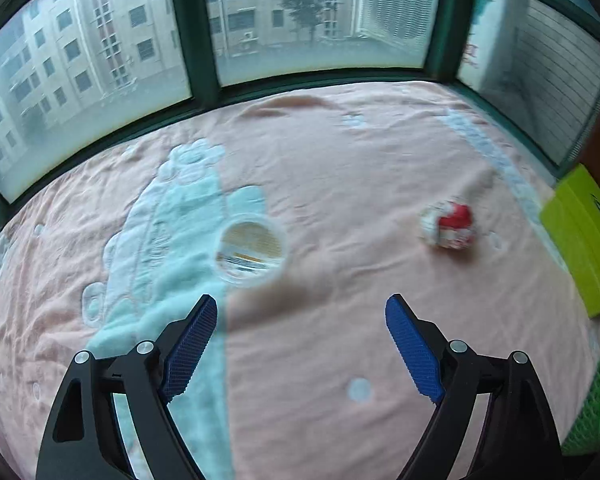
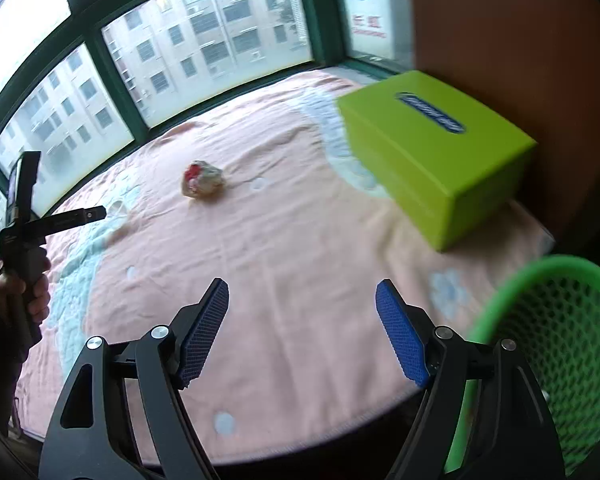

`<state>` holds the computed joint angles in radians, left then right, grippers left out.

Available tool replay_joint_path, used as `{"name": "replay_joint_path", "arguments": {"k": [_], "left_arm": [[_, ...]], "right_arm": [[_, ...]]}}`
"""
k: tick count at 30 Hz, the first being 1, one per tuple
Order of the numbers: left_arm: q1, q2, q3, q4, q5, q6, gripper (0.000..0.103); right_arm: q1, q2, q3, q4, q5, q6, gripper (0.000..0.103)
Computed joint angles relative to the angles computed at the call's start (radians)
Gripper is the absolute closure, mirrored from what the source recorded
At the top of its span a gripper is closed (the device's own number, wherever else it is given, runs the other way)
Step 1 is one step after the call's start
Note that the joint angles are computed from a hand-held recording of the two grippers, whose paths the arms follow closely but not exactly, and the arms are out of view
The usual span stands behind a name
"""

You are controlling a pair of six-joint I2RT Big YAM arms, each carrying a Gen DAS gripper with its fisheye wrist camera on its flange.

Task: Collect trash
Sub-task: 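Move both tools back over the bed toward the cup and paper ball, then grasp the clear plastic cup with the left tool while the right grasps the paper ball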

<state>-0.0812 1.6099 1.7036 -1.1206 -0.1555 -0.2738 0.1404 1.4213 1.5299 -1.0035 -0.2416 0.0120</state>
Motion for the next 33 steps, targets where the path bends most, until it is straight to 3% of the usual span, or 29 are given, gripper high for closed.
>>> {"name": "replay_joint_path", "arguments": {"k": [5,19,30,33], "left_arm": [[0.056,0.045,0.019,0.001,0.008,0.027,0.015],[0.102,0.148,0.088,-0.009,0.104,0.066,0.016],[0.129,0.156,0.075,0.013,0.187,0.061,0.035],[0.130,0.150,0.064,0.025,0.194,0.063,0.036]], "right_arm": [[0.048,0.091,0.083,-0.012,-0.017,0.007,0.027],[0.142,0.364,0.354,-0.052,-0.066,-0.001,0.027],[0.202,0.578,0.606,-0.118,-0.062,-0.045,0.027],[0.214,0.622,0.667,-0.138,-0.047,-0.044,0.027]]}}
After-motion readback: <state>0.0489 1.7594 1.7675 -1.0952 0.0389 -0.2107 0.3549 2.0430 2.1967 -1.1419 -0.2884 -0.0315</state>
